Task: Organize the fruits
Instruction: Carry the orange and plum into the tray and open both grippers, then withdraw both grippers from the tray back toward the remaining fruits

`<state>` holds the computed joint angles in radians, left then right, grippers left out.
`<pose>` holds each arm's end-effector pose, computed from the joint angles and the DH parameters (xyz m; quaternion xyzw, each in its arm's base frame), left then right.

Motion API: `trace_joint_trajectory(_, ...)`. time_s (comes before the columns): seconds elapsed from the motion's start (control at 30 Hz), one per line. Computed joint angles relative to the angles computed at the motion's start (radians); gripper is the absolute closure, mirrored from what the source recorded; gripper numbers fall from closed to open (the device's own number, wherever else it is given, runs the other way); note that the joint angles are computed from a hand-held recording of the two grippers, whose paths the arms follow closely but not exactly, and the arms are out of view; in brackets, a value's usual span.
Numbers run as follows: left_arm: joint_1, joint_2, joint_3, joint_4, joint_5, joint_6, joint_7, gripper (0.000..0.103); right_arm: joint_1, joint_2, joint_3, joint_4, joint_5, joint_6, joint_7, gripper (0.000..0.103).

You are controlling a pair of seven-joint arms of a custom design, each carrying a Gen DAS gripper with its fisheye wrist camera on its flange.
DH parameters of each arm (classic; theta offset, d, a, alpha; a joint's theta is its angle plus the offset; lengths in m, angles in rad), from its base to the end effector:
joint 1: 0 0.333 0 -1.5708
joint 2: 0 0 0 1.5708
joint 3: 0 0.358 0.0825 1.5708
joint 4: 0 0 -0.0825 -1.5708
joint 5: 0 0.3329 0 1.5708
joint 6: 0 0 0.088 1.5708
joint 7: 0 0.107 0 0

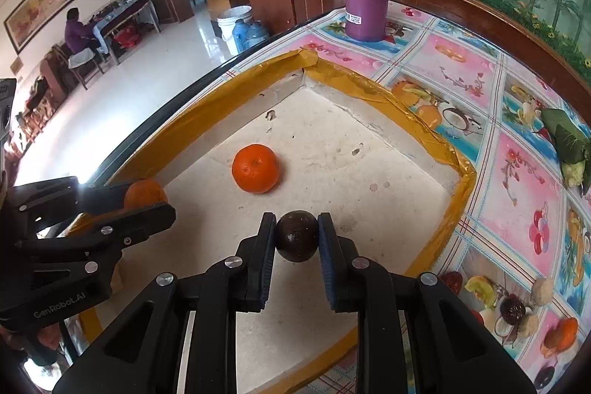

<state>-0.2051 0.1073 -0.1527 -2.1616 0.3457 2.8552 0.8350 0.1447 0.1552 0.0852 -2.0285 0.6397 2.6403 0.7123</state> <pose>0.5179 -0.2100 0.4874 -0.7015 0.6468 -0.2578 0.1519 0.5686 0.1146 0.4886 -0.8399 0.4499 -0.0925 0.2891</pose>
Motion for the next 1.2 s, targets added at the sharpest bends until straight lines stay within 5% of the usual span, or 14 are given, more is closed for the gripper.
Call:
trace_joint_trajectory(0.2, 0.006, 0.037, -0.002, 0.039, -0.055, -0.035, 0.049, 0.068, -0.002, 0.04, 0.004, 0.038, -0.027, -0.013, 0.01, 0.081)
trace_joint_trajectory(0.53, -0.027, 0.046, 0.024, 0.065, 0.075, -0.088, -0.024, 0.067, -0.014, 0.063, 0.016, 0.048, -0.053, -0.015, 0.021, 0.081)
trace_joint_trajectory(1.2, -0.013, -0.078, -0.013, -0.035, 0.225, -0.102, -0.183, 0.044, -0.006, -0.002, -0.005, -0.033, -0.12, 0.058, 0.072, 0.073)
